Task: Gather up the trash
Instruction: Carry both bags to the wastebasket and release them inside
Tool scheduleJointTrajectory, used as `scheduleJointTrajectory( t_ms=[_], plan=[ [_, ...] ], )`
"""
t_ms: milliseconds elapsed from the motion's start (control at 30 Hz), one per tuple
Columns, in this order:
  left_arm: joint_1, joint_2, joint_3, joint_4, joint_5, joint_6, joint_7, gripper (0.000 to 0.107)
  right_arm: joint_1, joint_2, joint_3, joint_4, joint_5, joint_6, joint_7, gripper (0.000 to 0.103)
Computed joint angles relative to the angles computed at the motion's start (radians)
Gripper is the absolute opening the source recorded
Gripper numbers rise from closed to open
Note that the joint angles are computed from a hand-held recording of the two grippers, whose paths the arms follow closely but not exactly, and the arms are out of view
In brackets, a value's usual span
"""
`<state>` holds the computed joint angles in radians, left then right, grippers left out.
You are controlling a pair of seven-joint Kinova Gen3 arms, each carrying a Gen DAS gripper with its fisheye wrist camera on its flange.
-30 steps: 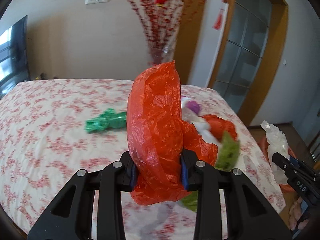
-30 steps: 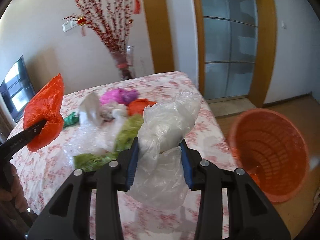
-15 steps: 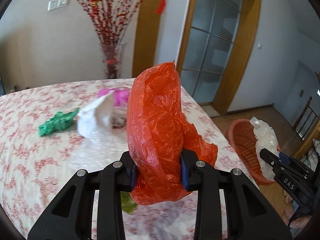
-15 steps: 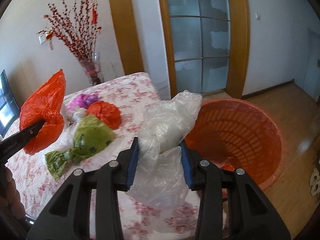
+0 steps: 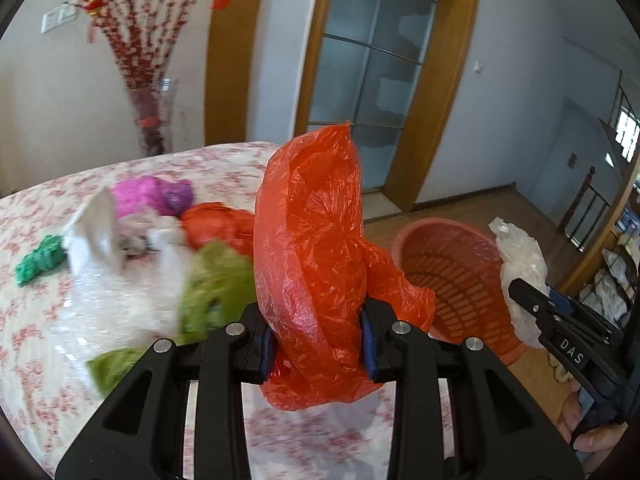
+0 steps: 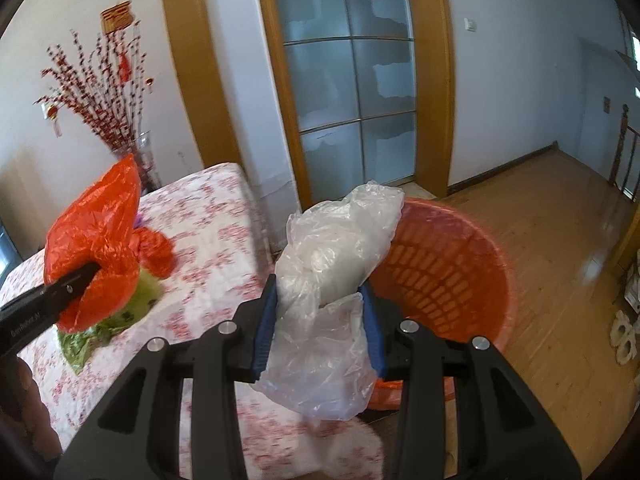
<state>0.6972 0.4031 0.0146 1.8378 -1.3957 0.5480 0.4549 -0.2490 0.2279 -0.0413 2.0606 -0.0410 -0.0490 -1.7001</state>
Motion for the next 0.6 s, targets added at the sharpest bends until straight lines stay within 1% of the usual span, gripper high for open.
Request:
scheduleJointTrajectory(
  t_ms=[100,167,267,367,433,467,600],
  plan=[
    [-0.006,0.032,0.002,-0.043,0.008,-0.035,-0.027,0.033,0.043,0.008,-0.015,-0.003,0.006,-0.006,-0.007,0.039],
    [-0.007,0.054,0.0,-0.081,0.035,-0.058,-0.073,0.033,0.071,0.016,-0.028,-0.007,0.01,-0.007,-0.013,0.039],
    [0.01,0.086,-0.019,-0.126,0.063,-0.091,-0.118,0.033,0.141,0.034,-0.074,-0.02,0.027,-0.005,-0.025,0.039],
    [0.014,0.112,-0.034,-0.162,0.104,-0.128,-0.171,0.033,0.192,0.056,-0.106,-0.034,0.041,-0.006,-0.035,0.039],
    [0.005,0.133,-0.032,-0.194,0.145,-0.155,-0.223,0.033,0.225,0.069,-0.126,-0.043,0.05,-0.008,-0.042,0.039],
    [0.015,0.142,-0.038,-0.205,0.16,-0.157,-0.235,0.033,0.241,0.074,-0.136,-0.047,0.055,-0.006,-0.045,0.039],
    [-0.002,0.184,-0.023,-0.272,0.248,-0.18,-0.35,0.033,0.281,0.098,-0.155,-0.066,0.068,-0.006,-0.053,0.039]
  ],
)
